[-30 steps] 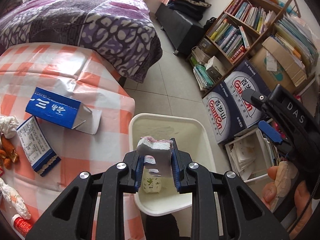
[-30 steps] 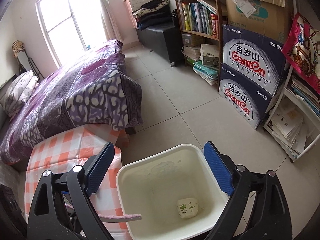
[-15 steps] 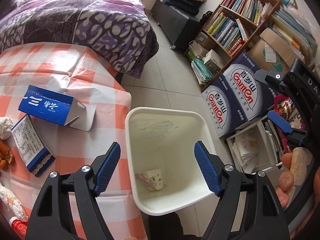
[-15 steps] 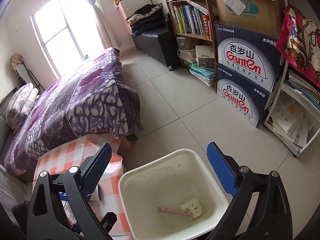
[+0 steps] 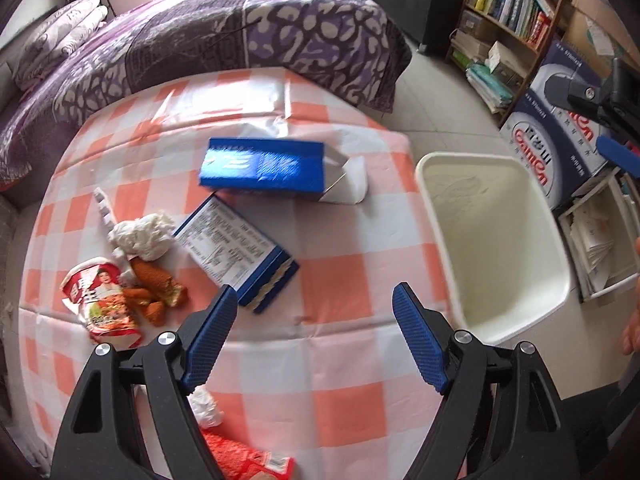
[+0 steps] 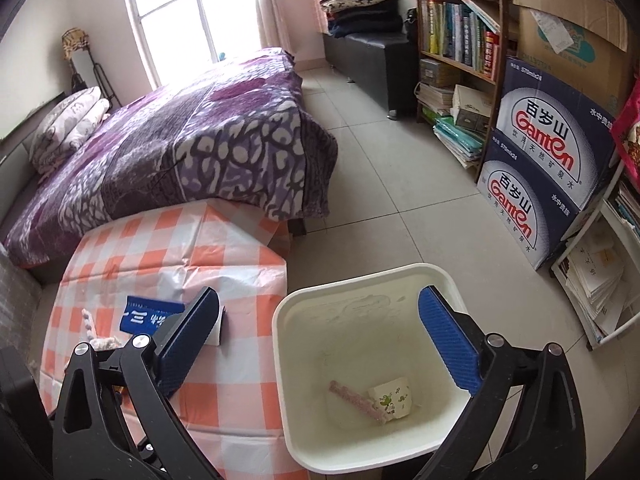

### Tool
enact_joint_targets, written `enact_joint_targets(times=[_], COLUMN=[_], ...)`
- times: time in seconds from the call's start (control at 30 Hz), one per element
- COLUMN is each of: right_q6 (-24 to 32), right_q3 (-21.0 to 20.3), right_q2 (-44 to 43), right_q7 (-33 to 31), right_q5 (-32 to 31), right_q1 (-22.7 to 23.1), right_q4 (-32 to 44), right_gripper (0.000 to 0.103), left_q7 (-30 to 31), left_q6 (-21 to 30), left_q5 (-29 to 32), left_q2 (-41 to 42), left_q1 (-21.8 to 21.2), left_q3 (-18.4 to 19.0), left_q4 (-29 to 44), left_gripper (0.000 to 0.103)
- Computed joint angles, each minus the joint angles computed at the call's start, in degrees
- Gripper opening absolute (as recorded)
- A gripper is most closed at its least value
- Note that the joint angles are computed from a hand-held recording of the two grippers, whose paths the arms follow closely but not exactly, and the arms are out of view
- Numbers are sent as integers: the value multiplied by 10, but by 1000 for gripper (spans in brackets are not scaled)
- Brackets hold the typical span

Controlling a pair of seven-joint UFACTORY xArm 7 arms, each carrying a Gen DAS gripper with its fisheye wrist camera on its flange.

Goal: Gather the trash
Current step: 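Grasp the red noodle cup with the right gripper while the left grasps crumpled white paper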

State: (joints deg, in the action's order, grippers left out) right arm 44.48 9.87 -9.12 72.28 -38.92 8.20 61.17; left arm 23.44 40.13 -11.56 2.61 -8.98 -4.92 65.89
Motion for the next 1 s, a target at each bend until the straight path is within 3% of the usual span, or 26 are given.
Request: enact_joint_targets(times=[0.17,0.37,0.5,0.63,0.7,0.77,0.9,1.0], right_q6=[6,1,-14,-22,-9,18,48,65], right_q3=[3,0,1,17,29,36,38,32], right_q2=[44,106,146,183,202,222,253,274], right_q7=[-62,-173,-290,-457,-543,-600,-644,-637], right_q5=[31,93,184,319,399,435,437,438], right_q1=[26,71,97,113,115,126,163,181], right_q4=[33,77,104,128,144,163,189,208], right_gripper=[96,96,96,96,96,96,96,96], left_q7=[-9,25,41,45,49,59,59,67], left_q6=[44,70,87,105,105,103,96,101], left_q5=[77,148,178,188,198,202,213,194], left_q2=[14,7,20,47,55,63,78,91], left_q1=[24,59,81,99,102,105,105,110], left_q3=[23,43,55,63,63,62,62,61], left_q4=[15,19,32,49,48,45,49,61], left_gripper=[79,79,79,79,79,79,79,79])
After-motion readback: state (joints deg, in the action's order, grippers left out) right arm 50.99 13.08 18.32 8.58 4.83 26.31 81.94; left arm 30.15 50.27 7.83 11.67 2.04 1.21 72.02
